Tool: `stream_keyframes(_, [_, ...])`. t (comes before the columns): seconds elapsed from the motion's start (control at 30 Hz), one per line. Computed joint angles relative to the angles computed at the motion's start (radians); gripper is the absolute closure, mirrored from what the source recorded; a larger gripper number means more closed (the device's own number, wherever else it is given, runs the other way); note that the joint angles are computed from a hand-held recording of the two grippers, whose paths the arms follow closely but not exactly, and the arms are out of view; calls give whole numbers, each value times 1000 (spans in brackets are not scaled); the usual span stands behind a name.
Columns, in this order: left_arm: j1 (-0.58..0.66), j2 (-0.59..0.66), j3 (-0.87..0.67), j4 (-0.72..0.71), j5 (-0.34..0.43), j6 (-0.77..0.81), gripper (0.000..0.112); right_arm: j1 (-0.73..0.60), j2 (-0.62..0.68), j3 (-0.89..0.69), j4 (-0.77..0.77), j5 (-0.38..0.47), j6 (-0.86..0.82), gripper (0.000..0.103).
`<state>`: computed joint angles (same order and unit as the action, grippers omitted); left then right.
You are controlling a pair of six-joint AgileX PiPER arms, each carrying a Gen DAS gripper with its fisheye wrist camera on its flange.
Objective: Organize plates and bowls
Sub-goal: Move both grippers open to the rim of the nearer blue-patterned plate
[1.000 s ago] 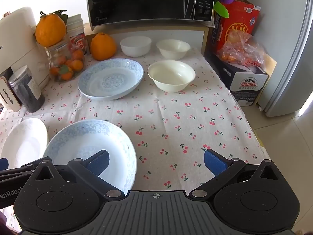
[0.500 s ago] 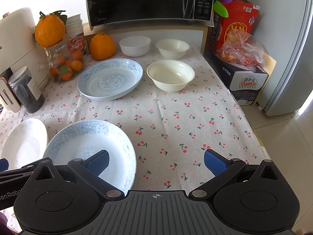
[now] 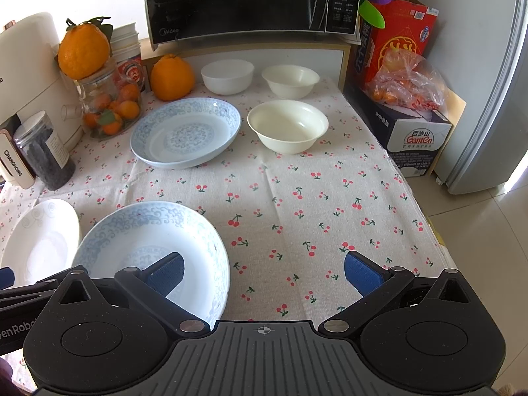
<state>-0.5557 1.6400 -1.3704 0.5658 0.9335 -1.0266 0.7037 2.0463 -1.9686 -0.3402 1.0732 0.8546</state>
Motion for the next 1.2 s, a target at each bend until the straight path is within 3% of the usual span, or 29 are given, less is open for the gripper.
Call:
stream_keyframes(0.53, [14, 3, -4, -29, -8, 31, 10, -7, 0, 5, 21, -8, -7, 0])
stream_keyframes(0.67, [60, -5, -1, -128, -49, 135, 10, -18, -7, 14, 45, -32, -29, 0])
stream_keyframes(0.8, [96, -28, 42, -147, -140, 174, 15, -58, -26, 26, 149, -86, -107, 0])
stream_keyframes(0.9, [115, -23, 25, -188, -122, 234, 18, -106, -35, 28, 283, -114, -202, 0])
stream_keyframes(0.97, [144, -35, 22, -291, -137, 305, 18, -128, -34, 17, 341, -116, -236, 0])
stream_keyframes(1.0, [152, -26, 0, -315, -109, 341, 18, -137, -32, 12, 365, -116, -248, 0])
stream_keyframes(1.2, [197, 9, -60, -382, -56, 470, 18, -201, -6, -42, 495, -65, -304, 0])
